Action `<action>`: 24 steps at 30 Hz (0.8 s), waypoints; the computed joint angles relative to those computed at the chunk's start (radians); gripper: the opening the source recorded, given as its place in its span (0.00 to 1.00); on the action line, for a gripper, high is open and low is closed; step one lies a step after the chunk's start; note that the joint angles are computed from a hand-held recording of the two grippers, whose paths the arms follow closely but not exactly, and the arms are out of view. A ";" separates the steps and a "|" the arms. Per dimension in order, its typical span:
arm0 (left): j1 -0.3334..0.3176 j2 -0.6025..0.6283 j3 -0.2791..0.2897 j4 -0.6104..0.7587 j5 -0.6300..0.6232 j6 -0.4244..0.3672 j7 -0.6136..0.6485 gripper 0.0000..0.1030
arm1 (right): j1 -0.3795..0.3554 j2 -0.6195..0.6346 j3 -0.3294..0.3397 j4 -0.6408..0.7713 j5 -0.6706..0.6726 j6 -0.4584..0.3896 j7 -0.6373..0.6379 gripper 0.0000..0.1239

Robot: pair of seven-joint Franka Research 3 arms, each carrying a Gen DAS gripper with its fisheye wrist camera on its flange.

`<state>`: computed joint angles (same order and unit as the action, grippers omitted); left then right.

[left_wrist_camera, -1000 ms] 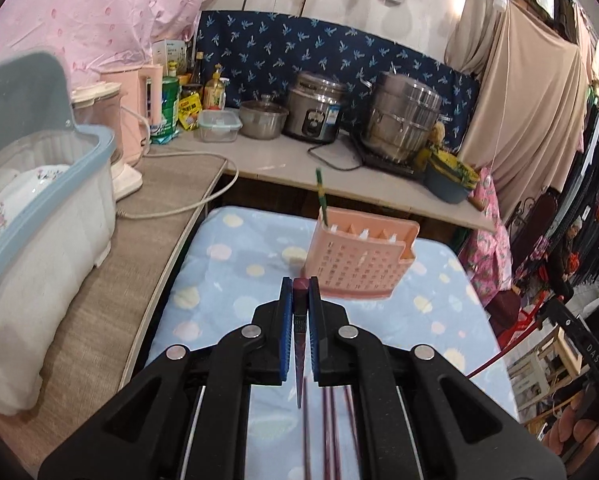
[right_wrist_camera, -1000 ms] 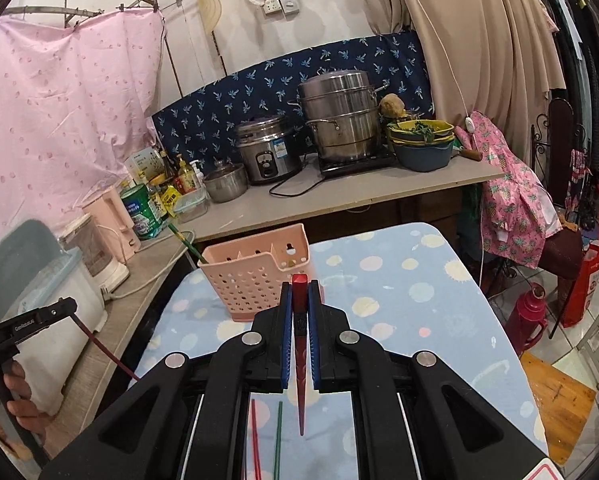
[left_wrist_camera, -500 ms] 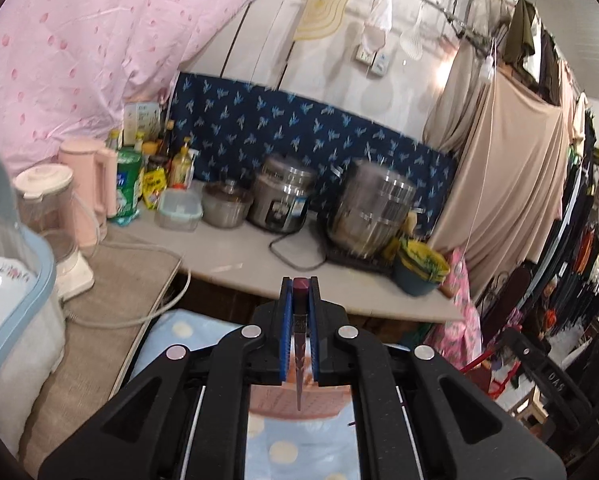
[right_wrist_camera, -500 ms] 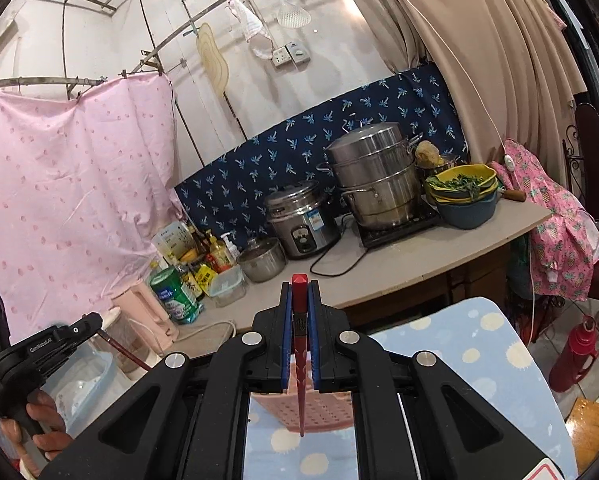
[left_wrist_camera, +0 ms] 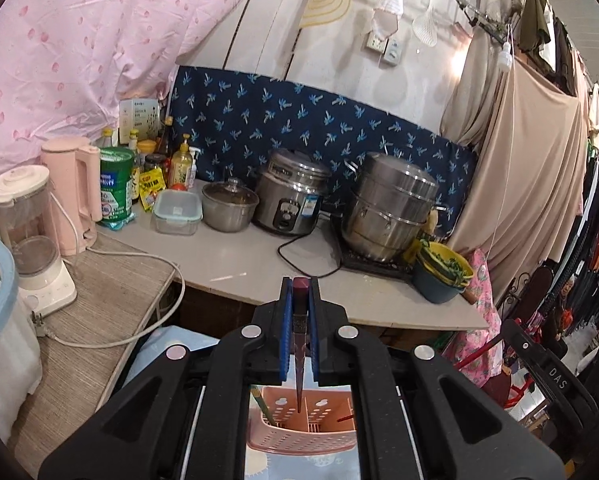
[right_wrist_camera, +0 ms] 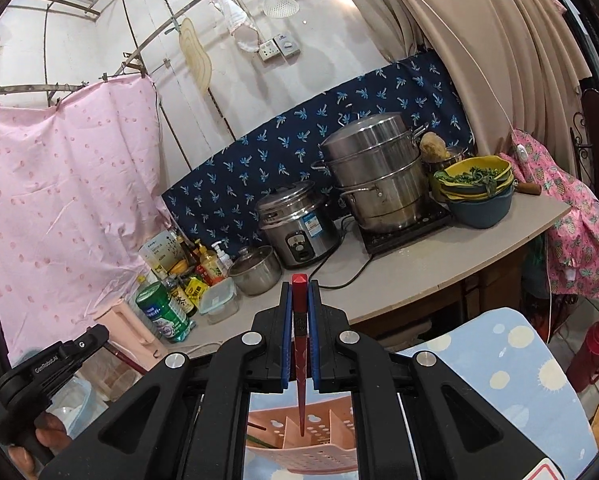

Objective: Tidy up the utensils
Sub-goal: 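Lift both chopsticks and carry them over the pink basket with both tools, then open the left tool into the basket while the right tool releases its red chopstick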

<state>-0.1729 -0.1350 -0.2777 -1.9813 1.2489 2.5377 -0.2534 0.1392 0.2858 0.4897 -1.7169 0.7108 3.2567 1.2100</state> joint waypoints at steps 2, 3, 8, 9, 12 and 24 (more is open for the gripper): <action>0.002 0.019 0.005 0.002 -0.002 0.011 0.001 0.07 | 0.057 0.015 -0.065 0.002 -0.030 -0.015 0.029 0.06; 0.002 0.027 0.008 0.001 -0.004 0.017 0.001 0.07 | 0.065 0.020 -0.075 -0.003 -0.038 -0.017 0.034 0.06; -0.002 0.063 0.026 -0.005 -0.010 0.041 -0.006 0.07 | 0.153 0.052 -0.182 -0.003 -0.102 -0.049 0.101 0.06; -0.003 0.069 0.027 -0.006 -0.004 0.039 -0.012 0.07 | 0.182 0.055 -0.218 -0.003 -0.123 -0.054 0.126 0.06; -0.010 0.084 0.034 -0.011 0.004 0.051 -0.020 0.07 | 0.219 0.069 -0.266 -0.001 -0.166 -0.065 0.180 0.06; -0.036 0.059 0.031 -0.047 0.002 0.012 -0.008 0.24 | 0.104 0.011 -0.134 -0.087 -0.178 -0.017 0.168 0.10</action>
